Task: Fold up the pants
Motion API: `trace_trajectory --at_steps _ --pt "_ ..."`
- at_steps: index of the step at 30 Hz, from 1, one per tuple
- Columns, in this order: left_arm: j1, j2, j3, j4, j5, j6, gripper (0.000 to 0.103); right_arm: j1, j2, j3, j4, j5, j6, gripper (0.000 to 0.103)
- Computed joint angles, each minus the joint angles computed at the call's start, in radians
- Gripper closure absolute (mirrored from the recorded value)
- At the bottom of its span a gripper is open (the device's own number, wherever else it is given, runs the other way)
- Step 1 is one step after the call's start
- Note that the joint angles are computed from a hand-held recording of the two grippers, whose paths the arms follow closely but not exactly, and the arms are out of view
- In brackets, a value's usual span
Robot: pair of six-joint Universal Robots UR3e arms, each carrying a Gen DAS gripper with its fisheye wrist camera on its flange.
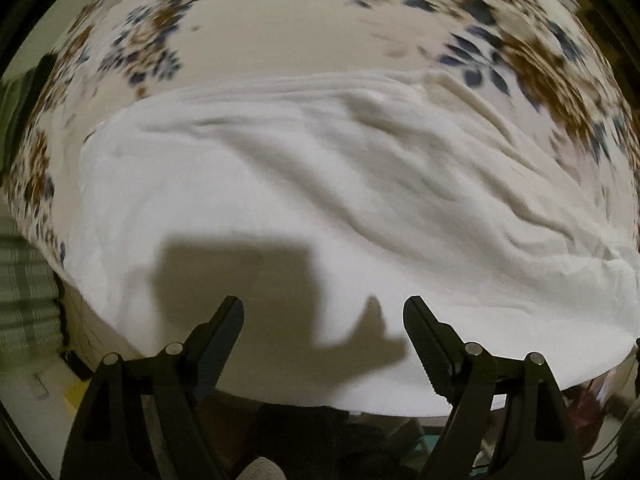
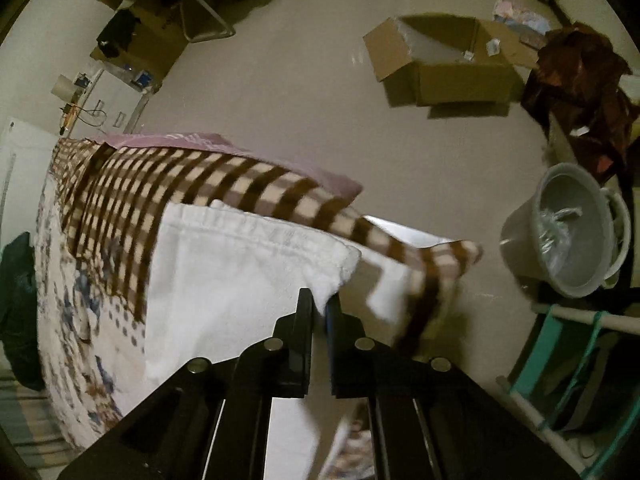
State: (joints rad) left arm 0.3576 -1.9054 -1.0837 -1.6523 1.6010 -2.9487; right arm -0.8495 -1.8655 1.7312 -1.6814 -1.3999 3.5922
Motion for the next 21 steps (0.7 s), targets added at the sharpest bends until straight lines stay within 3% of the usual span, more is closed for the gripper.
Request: trace_trajectory --at_steps 8,10,14,16,18,21 --pt "-0.02 -0.027 -0.035 0.013 0.021 0.0 0.022 -0.136 -0.083 0.167 0.03 0.023 -0.064 0.096" --pt "0.006 -0.027 -0.018 -0.014 -0.004 0.011 0.022 -0.132 -0.029 0.092 0.112 0.004 -0.073 0.078" --pt "0.0 -0.06 0.116 -0.084 -0.033 0.019 0.022 0.003 0.061 -0.19 0.294 -0.086 -0.041 0.072" --pt "-0.029 -0.093 0.187 -0.095 -0.042 0.006 0.022 0.07 0.095 -0.298 0.352 -0.027 -0.012 0.067" --pt "-0.065 -0.127 0.232 -0.08 -0.031 -0.015 0.022 0.144 0.153 -0.354 0.362 0.101 0.027 0.067" --pt "-0.119 -0.192 0.307 -0.067 -0.001 -0.041 0.022 0.291 0.302 -0.368 0.22 0.235 0.179 0.067"
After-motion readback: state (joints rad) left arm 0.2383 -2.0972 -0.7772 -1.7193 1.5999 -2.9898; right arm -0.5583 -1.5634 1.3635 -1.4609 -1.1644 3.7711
